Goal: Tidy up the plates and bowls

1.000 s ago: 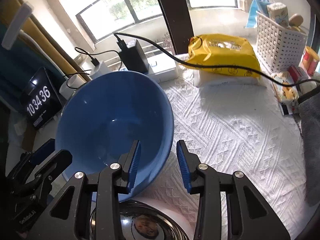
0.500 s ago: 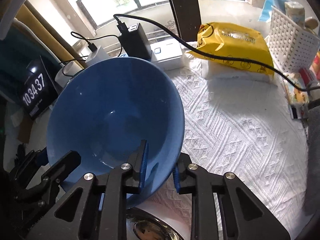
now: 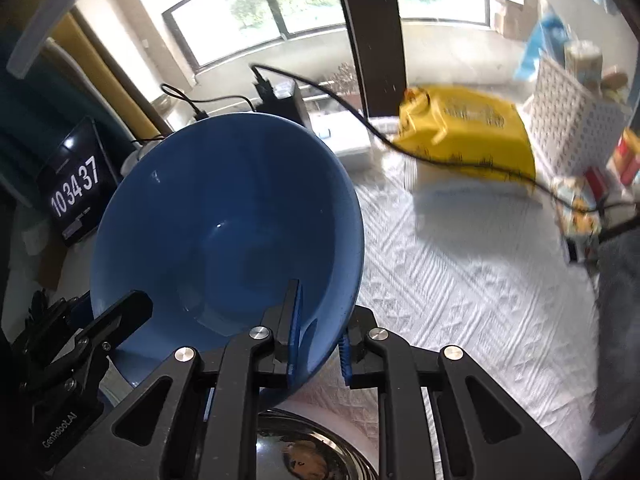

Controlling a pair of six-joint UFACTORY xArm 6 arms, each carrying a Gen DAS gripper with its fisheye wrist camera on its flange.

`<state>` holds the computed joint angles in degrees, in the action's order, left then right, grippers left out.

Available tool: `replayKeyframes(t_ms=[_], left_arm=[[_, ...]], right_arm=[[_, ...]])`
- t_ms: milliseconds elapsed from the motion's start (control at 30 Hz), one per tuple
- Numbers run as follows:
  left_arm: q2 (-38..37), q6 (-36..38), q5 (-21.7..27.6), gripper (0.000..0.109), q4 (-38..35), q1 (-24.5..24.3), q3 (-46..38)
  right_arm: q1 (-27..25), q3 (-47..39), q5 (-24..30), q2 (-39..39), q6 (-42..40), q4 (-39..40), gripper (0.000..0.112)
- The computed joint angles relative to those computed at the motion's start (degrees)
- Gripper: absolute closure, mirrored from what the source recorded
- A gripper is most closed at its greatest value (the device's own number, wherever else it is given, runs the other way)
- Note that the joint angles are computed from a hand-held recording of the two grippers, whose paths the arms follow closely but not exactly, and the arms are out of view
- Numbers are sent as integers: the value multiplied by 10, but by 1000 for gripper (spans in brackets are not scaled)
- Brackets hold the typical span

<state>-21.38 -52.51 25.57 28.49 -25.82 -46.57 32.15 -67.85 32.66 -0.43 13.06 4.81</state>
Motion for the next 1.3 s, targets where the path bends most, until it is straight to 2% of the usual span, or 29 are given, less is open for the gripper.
replayKeyframes(t_ms=[300,567,933,1300], left_arm=[[-41,-12,16,69,19,-1,9],[-99,-11,30,69,26,-10,30],[-193,-13,65,69,31,-49,68],[-279,-46,119,69,60,-119,104]], right_arm=[[9,-3,1,-20,-5,-1,95],[30,6,7,-53,32,-41,94],[71,56,34,-141,127,-129,93],[132,131,70,-245,240,-228,91]])
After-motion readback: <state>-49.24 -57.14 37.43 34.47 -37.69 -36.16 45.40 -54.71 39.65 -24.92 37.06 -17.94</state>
